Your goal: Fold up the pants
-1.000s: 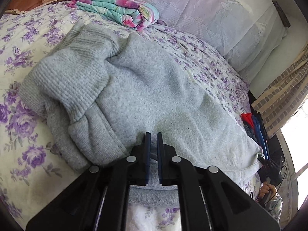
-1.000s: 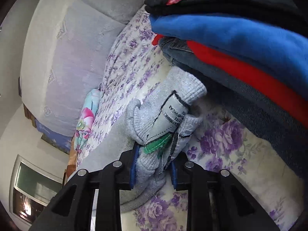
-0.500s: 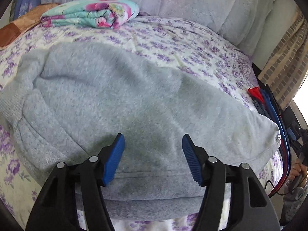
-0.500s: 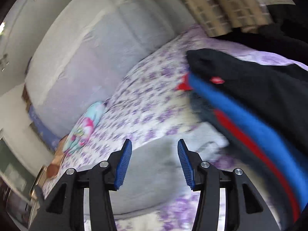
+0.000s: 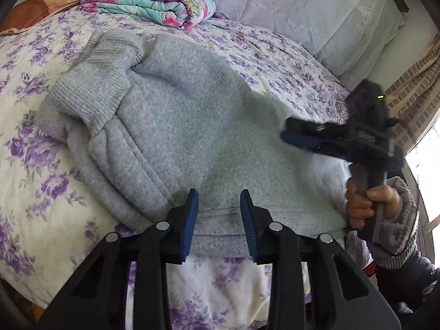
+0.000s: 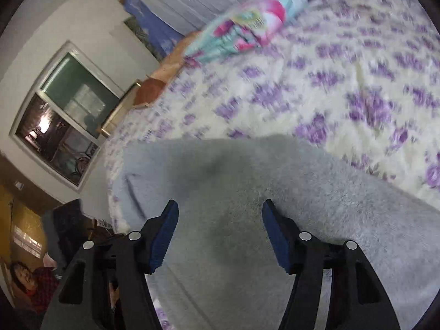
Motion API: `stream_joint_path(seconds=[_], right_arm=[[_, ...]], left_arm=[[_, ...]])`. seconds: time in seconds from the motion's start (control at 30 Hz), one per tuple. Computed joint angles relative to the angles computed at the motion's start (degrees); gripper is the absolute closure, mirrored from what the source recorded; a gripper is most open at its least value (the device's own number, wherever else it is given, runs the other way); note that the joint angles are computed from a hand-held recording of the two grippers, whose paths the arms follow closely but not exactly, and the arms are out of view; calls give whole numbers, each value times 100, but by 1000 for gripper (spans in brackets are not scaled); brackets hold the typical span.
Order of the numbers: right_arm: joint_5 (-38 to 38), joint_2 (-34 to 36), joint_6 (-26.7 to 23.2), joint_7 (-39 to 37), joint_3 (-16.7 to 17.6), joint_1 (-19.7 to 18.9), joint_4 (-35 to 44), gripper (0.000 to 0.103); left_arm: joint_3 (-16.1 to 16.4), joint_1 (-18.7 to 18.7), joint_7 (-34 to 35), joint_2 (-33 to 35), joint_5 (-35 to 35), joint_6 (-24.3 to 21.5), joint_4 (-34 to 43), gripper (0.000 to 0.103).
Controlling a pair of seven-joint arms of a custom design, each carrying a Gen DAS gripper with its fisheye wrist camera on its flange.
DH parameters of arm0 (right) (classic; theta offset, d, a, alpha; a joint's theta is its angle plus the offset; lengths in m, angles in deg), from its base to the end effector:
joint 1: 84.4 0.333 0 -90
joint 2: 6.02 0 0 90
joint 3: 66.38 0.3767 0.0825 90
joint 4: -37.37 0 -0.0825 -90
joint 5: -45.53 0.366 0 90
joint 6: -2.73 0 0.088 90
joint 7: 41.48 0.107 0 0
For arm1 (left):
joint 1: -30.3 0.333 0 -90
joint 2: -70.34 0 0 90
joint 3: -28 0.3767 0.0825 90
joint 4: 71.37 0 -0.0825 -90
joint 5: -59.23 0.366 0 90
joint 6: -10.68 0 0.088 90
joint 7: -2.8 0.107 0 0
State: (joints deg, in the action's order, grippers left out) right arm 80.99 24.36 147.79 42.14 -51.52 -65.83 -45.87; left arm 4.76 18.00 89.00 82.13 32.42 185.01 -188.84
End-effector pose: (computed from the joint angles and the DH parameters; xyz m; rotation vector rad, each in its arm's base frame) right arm 0.6614 0.3706 0.5068 -1.8327 1.4911 0.2937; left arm 0.5379 -0.3185 0.5043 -1.9357 2.0652 -1.2314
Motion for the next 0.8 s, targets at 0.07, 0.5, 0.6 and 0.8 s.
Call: stream_joint_path(seconds=[0.07,0.5,0.6,0.8], right_arm=[[155,-57,-194,-52,69,-143,4,51],[-74,1169,-1970,206,-97,-467,2487,64],[-198,1508,-2587,290,-97,-433,3030,60],[-138,577,-2378,-921,-38,-395,1758,53]], left_arm=[[127,-117,-121,-64,160,187,11,59],[351,-149,-1077,296,1591,254,195,44],[-300,417,-588,337,1131,391,115,45],[-670,707,-206,394,752,541,74,45]])
